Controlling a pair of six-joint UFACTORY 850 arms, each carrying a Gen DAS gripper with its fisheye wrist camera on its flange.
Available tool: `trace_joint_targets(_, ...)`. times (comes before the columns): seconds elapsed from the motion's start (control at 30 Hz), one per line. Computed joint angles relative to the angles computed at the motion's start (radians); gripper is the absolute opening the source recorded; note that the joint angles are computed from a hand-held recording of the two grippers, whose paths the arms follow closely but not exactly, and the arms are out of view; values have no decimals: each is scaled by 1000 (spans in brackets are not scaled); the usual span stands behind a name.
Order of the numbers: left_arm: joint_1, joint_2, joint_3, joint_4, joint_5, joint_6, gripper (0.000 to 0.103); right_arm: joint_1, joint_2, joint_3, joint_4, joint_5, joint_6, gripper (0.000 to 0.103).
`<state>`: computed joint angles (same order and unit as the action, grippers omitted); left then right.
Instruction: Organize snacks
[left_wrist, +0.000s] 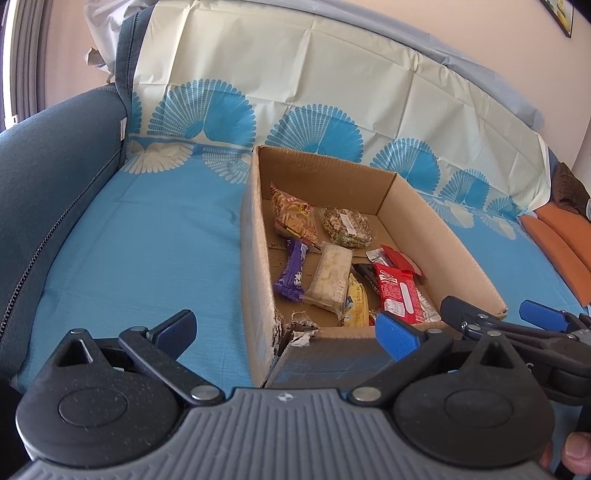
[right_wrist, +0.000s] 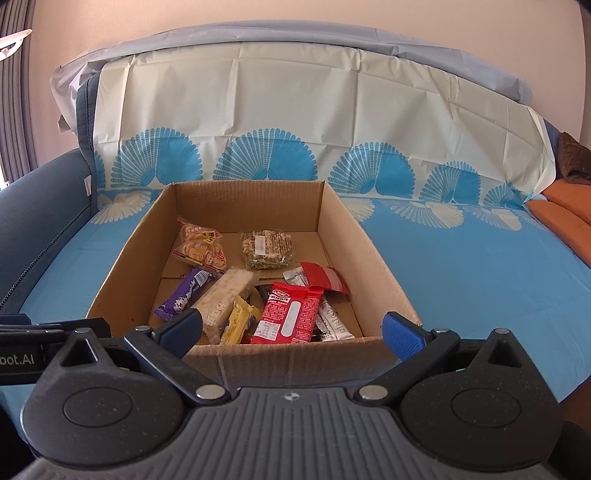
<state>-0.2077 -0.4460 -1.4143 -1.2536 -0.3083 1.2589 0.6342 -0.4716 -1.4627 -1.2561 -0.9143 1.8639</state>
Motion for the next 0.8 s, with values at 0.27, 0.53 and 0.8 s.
trace_joint_targets(0.27, 0, 1, 1, -9, 1, 10, 103, 0, -1, 0, 0, 0, 1, 102)
trace_joint_targets(0.53, -1, 1, 2, -11, 3, 14, 103, -1, -2, 0, -1, 1, 3, 102)
trace_joint_targets(0.8, -2, 0, 2, -26, 5, 32, 103, -1, -3, -2, 0, -1, 2, 102)
